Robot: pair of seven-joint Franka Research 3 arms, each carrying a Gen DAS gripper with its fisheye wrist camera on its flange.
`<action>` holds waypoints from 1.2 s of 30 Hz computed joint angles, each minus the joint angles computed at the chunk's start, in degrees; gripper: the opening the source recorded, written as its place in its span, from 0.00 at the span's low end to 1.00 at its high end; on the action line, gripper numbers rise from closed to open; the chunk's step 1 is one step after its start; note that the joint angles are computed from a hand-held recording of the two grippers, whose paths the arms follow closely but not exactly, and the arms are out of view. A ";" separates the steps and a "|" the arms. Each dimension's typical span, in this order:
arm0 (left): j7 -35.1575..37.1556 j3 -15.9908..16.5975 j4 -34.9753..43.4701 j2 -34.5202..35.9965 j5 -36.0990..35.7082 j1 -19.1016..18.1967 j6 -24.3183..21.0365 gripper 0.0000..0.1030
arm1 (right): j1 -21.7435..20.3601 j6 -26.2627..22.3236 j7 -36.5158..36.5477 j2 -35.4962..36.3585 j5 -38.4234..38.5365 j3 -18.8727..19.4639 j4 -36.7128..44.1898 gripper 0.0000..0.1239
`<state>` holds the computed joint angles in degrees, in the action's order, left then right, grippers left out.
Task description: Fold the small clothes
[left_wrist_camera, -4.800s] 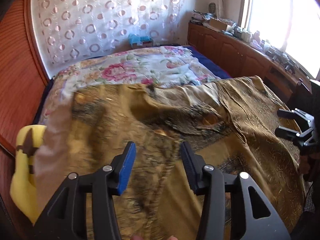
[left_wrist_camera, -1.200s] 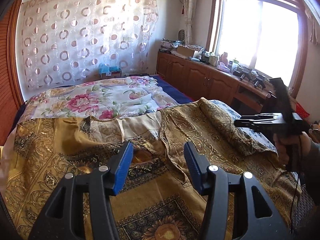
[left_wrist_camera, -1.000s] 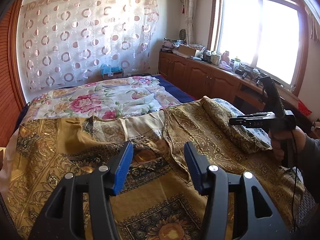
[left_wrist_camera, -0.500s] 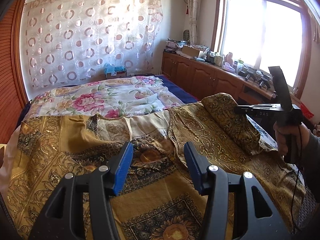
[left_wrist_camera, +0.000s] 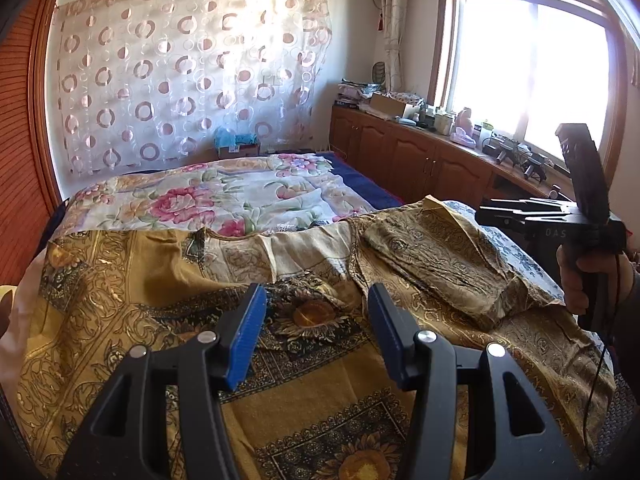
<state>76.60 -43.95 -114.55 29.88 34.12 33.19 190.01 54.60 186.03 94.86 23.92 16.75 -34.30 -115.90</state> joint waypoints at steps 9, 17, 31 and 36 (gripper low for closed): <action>1.93 4.63 1.89 0.39 -3.80 -5.13 -1.93 0.51 | 0.32 -10.63 6.41 5.97 -3.92 -5.20 4.48 0.51; 4.76 9.05 2.96 -0.03 -9.42 -9.66 -3.18 0.51 | -5.08 -9.53 9.73 6.34 -8.14 -0.44 4.85 0.58; 6.07 10.14 0.30 -6.32 -12.73 -6.79 -5.39 0.51 | -10.86 -11.36 16.13 5.36 -17.06 4.65 6.19 0.62; 4.96 23.56 -0.65 -10.58 -14.68 -16.58 -7.93 0.51 | -12.54 -11.54 18.58 5.17 -20.54 6.04 6.63 0.62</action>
<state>81.56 -20.39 -115.20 19.30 19.43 16.61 182.08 42.06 174.49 113.44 29.10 -3.79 -28.25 -109.27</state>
